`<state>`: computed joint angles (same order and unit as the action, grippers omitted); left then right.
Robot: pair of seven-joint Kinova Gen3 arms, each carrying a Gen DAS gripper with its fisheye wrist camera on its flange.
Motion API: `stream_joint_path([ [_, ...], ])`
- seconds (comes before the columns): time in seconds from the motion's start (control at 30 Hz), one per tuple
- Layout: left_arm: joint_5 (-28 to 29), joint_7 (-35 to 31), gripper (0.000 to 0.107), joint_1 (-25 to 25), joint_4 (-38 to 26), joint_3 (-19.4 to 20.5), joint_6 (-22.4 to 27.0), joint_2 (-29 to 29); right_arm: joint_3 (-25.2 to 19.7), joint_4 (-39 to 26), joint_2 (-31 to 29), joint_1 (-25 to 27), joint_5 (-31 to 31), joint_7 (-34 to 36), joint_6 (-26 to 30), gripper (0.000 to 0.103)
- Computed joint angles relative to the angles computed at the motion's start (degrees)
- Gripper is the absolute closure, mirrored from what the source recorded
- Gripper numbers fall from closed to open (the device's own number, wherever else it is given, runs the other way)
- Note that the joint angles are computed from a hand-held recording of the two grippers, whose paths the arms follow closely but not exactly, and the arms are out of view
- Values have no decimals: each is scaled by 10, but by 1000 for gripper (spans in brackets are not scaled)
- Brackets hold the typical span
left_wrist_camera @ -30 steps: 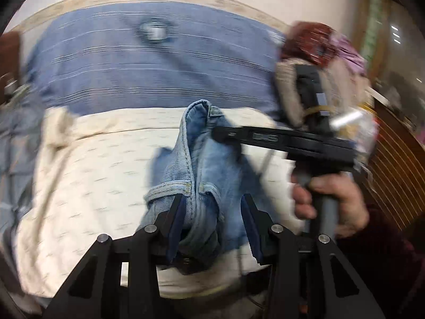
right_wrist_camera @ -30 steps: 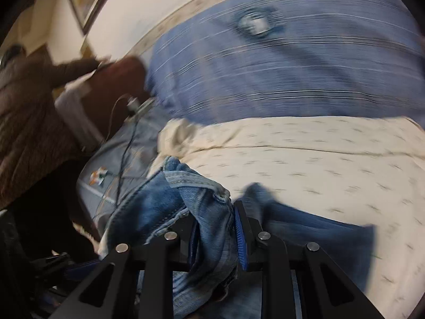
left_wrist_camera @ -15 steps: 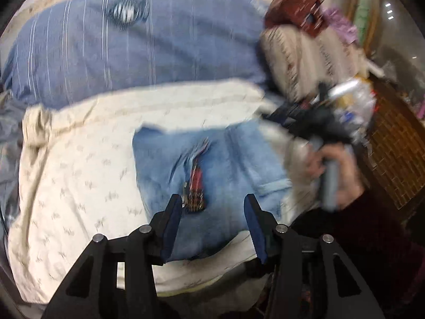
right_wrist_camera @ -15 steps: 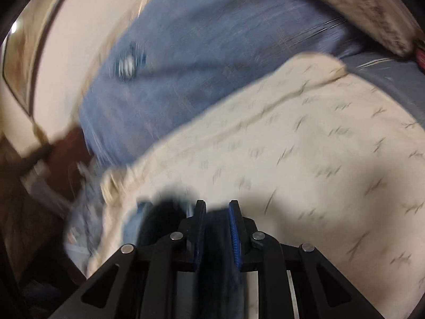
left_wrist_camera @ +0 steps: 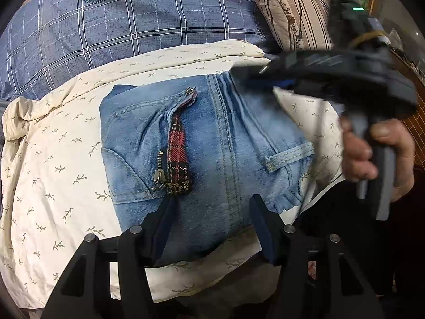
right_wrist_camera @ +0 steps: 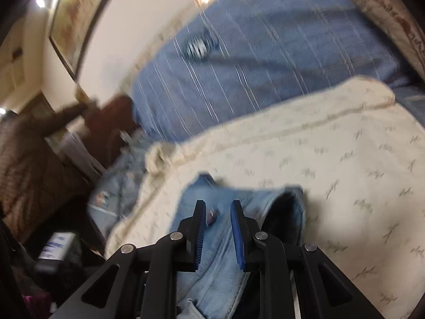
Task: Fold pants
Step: 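Lay the folded jeans down and open the right gripper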
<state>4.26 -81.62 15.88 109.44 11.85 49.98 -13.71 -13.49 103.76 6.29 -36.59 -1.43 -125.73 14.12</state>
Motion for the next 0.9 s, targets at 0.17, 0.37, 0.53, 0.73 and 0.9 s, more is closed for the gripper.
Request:
stream_joint_path([
  [0.17,6,-14,46,5,3,-2,-9,5,39,-75,75,-32,44,-73,117,83],
  [0.37,4,-24,43,7,12,1,-37,18,-30,-104,103,53,55,-77,156,98],
  [0.53,-37,37,43,3,0,31,-10,9,-132,-76,98,152,68,-104,119,103],
  [0.73,-112,127,41,-13,-3,81,23,-42,-49,-47,29,24,208,-200,115,97],
  [0.9,-178,189,41,-45,-4,123,49,-71,45,-1,-17,-108,324,-305,83,97],
])
